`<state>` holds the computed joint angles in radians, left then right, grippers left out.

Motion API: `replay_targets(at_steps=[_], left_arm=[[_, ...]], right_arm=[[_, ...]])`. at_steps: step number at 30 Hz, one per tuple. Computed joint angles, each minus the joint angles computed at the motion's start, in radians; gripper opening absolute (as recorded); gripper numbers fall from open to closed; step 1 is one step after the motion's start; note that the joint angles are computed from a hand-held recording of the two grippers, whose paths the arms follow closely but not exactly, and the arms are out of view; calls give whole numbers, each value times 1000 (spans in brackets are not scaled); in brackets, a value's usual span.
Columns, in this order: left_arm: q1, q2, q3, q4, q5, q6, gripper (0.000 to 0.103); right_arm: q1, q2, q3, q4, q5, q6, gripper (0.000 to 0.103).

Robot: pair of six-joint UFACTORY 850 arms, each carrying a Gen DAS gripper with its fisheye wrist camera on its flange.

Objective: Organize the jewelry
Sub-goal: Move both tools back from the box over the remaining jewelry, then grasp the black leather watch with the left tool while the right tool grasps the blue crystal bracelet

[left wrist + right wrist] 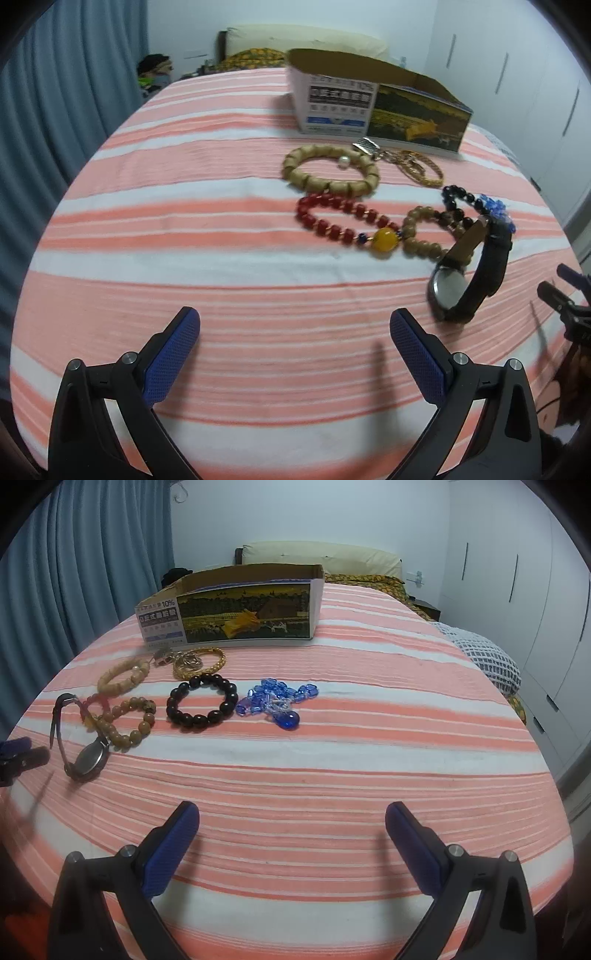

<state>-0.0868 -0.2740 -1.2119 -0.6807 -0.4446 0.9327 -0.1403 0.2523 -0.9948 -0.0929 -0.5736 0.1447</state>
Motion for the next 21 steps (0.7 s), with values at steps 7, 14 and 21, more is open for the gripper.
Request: replay_targets(at_steps=[7, 14, 21], left_arm=[[38, 46, 50, -288, -103, 312, 102], [-19, 75, 84, -353, -152, 424, 102], [-98, 39, 43, -336, -58, 377, 82]], right_arm=[[-6, 8, -5, 28, -1, -15, 102], [-36, -49, -42, 101, -22, -143, 102], [-57, -196, -160, 190, -77, -317, 94]])
